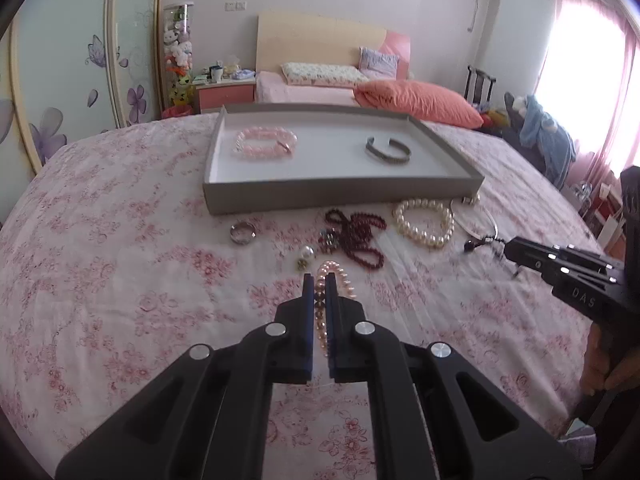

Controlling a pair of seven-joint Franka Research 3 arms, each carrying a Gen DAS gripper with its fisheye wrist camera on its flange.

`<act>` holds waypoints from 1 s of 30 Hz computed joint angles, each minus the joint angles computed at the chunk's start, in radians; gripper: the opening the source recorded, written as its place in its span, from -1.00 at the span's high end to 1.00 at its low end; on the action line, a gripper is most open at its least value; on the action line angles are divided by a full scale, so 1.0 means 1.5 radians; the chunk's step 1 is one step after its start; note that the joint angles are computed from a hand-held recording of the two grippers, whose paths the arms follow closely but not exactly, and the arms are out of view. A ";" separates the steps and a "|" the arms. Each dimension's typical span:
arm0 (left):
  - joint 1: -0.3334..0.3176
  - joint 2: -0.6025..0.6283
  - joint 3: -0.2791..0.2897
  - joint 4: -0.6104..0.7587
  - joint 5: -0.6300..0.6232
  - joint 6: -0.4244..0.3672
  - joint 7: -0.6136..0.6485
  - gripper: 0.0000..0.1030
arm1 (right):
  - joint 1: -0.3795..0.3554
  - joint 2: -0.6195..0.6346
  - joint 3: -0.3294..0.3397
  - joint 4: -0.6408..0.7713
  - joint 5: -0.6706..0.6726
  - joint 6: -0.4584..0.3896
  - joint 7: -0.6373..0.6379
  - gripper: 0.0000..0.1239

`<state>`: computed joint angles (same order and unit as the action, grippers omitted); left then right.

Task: Organize jewelry
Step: 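Carry the black bracelet with the right tool while the left carries the pearl bracelet, release both in tray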

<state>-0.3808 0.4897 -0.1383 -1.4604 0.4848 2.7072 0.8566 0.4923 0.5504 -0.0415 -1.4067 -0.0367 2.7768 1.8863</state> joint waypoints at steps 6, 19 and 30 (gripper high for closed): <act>-0.008 -0.026 0.023 -0.027 0.034 0.039 -0.062 0.88 | -0.002 0.000 0.011 0.001 0.014 0.023 -0.013 0.81; -0.019 -0.050 0.043 -0.041 0.115 0.057 -0.157 0.88 | -0.001 -0.028 0.016 -0.041 0.061 0.136 -0.039 0.81; -0.047 -0.050 0.062 -0.012 0.225 0.022 -0.238 0.88 | 0.065 -0.029 -0.060 -0.036 0.037 0.189 -0.011 0.81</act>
